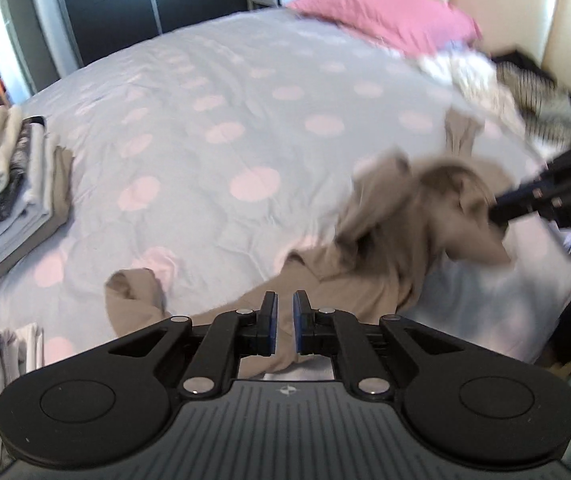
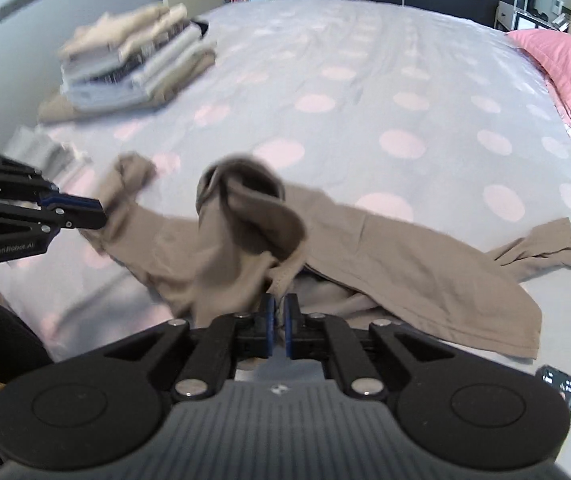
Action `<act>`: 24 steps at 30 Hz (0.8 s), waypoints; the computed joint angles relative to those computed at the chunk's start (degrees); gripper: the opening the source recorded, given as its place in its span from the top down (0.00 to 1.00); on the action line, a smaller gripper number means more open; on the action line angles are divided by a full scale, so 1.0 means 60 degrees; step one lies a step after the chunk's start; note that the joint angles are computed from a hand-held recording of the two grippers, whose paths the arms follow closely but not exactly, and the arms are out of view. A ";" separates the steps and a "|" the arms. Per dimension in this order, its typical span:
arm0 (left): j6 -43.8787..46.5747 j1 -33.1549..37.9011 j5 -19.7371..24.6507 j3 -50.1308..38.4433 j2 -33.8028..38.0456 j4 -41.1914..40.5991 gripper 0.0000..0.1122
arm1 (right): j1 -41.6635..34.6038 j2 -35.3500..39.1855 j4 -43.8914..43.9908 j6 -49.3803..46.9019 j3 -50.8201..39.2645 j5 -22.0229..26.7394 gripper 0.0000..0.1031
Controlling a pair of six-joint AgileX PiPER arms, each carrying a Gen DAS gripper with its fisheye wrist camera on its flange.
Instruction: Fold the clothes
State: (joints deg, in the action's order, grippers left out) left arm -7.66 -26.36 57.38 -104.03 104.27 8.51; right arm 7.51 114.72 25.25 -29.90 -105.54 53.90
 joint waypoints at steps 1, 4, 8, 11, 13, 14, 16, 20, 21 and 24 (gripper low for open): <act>0.0010 0.0110 0.0043 -0.0063 -0.0161 -0.0130 0.94 | -0.0122 -0.0197 0.0206 -0.0071 0.0033 0.0122 0.94; 0.0097 0.0315 0.0124 -0.0339 -0.0566 -0.0215 0.95 | -0.0510 -0.0741 0.0883 -0.0311 0.0003 0.0519 0.95; 0.0200 0.0634 0.0372 -0.1098 -0.0474 -0.0329 0.95 | -0.1049 -0.0716 0.1669 -0.0152 -0.1056 0.1071 1.00; 0.0455 0.0669 0.0524 -0.1454 -0.0112 -0.0242 0.95 | -0.0849 0.0241 0.0482 0.0832 -0.2842 0.1402 1.00; 0.0669 0.0659 0.0651 -0.1423 0.0009 -0.0404 0.94 | -0.0826 0.1025 0.0042 0.1167 -0.4063 0.2084 0.99; 0.0789 0.0650 0.0694 -0.1316 0.0025 -0.0519 0.94 | -0.0806 0.1259 -0.0046 0.1178 -0.4325 0.2308 0.96; 0.1070 0.0566 0.0630 -0.0916 0.0013 -0.0605 0.87 | -0.0688 0.1440 -0.0229 0.0958 -0.4268 0.2469 0.94; 0.1826 0.0406 0.0515 -0.0176 0.0118 -0.0969 0.66 | -0.0392 0.0807 -0.0223 -0.0226 -0.2090 0.1700 0.68; 0.2044 0.0336 0.0549 -0.0070 0.0209 -0.1000 0.62 | -0.0320 0.0674 -0.0120 -0.0575 -0.1569 0.1603 0.66; 0.2564 -0.0025 0.0572 0.0240 0.0532 -0.0663 0.59 | -0.0061 0.0429 -0.0013 -0.1579 -0.0320 0.1648 0.66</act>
